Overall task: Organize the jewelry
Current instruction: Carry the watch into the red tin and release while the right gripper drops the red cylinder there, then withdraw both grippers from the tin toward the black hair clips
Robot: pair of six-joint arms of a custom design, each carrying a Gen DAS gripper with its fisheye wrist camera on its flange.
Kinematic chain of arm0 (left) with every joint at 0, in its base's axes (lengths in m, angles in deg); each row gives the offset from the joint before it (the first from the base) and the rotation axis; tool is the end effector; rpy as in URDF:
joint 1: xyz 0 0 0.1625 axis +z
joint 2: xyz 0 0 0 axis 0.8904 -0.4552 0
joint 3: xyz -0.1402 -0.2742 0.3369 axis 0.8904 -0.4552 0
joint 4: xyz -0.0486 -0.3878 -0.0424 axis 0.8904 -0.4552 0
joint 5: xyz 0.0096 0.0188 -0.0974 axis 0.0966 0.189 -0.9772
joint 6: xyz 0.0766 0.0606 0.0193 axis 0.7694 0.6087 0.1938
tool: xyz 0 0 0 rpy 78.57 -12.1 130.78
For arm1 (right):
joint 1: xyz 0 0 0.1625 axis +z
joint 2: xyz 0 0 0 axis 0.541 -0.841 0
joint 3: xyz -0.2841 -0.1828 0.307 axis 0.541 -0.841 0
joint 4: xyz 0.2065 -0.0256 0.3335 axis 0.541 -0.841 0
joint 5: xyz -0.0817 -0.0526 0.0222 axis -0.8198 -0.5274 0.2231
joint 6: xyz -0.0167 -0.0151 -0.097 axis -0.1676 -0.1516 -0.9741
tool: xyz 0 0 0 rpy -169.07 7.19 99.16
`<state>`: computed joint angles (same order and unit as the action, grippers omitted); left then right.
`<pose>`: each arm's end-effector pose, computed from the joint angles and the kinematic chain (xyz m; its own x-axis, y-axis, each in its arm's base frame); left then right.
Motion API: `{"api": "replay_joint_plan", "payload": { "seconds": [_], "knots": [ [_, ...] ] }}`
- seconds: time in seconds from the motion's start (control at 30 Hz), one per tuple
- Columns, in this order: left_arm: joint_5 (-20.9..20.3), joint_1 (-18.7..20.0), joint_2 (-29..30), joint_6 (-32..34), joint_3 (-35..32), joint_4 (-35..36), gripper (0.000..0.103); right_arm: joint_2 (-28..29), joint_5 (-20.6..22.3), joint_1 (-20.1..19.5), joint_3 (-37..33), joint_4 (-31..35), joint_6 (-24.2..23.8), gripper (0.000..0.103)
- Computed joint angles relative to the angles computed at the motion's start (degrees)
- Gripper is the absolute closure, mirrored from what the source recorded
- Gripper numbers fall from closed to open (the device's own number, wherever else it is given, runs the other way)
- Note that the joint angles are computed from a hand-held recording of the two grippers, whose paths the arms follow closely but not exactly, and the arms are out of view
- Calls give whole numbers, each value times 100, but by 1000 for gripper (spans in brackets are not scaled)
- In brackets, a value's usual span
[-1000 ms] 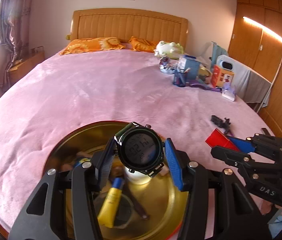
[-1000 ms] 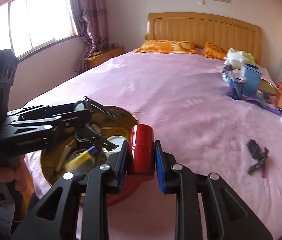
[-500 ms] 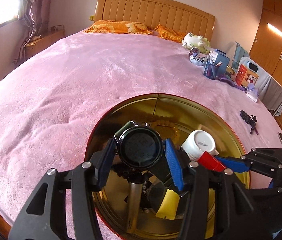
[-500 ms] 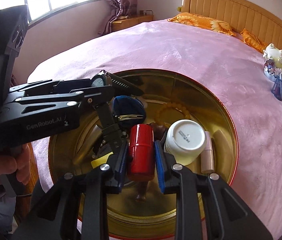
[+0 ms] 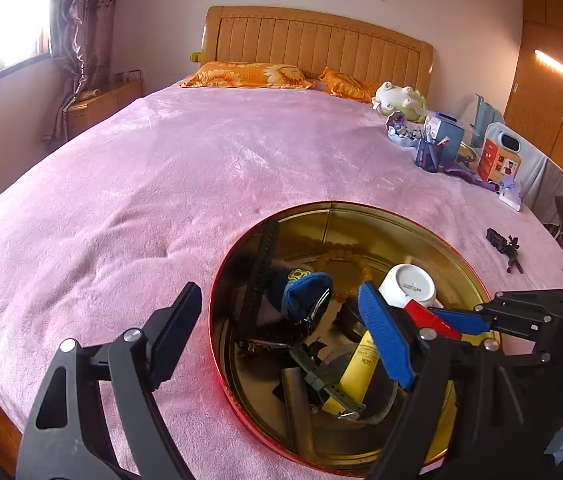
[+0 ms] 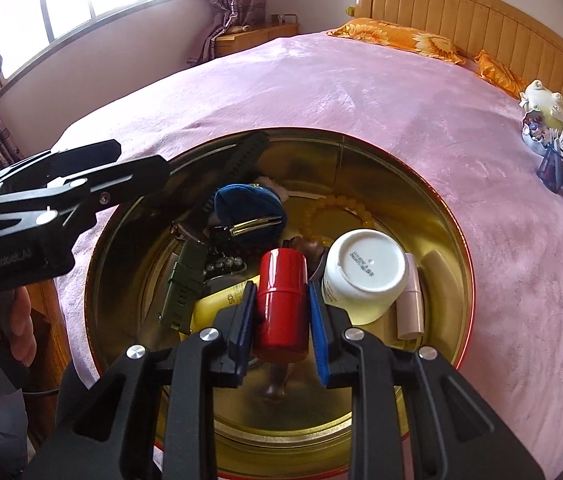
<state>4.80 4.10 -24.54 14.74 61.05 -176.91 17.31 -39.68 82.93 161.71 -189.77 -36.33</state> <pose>-0.0449 -0.5702 0.3372 -0.7403 0.3337 -0.5836 0.6305 0.6460 -0.4303 0.3698 -0.6015 -0.0080 -0.7216 -0.2895 0.6289 -0.5565 0.7829 -0.2782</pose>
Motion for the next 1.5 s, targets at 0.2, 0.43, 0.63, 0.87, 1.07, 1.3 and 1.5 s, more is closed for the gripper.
{"api": "replay_joint_plan", "payload": {
  "seconds": [0.2, 0.43, 0.63, 0.87, 1.07, 1.3, 1.5],
  "knots": [
    [-175, 38, -178, -33, 184, 10, 23, 154, -103, 22, -486, 480, -104, 76],
    [-453, 252, -304, -244, 135, 105, 23, 732, -478, -154, -2151, 2050, 192, 76],
    [-627, 375, -218, -102, -38, 115, 23, 1132, -489, -314, -3120, 3472, 773, 76],
    [-1359, 711, -294, -340, -118, 34, 23, 1484, -774, -372, -3987, 4837, 1323, 76],
    [-1508, 873, -319, -497, -147, 209, 23, 1606, -816, -443, -4324, 5397, 1631, 75],
    [-1511, 867, -380, -546, -106, 185, 23, 1526, -860, -409, -4086, 5109, 1623, 73],
    [-1373, 716, -480, -567, 15, 173, 23, 1053, -633, -372, -3206, 4100, 1474, 29]
  ]
}}
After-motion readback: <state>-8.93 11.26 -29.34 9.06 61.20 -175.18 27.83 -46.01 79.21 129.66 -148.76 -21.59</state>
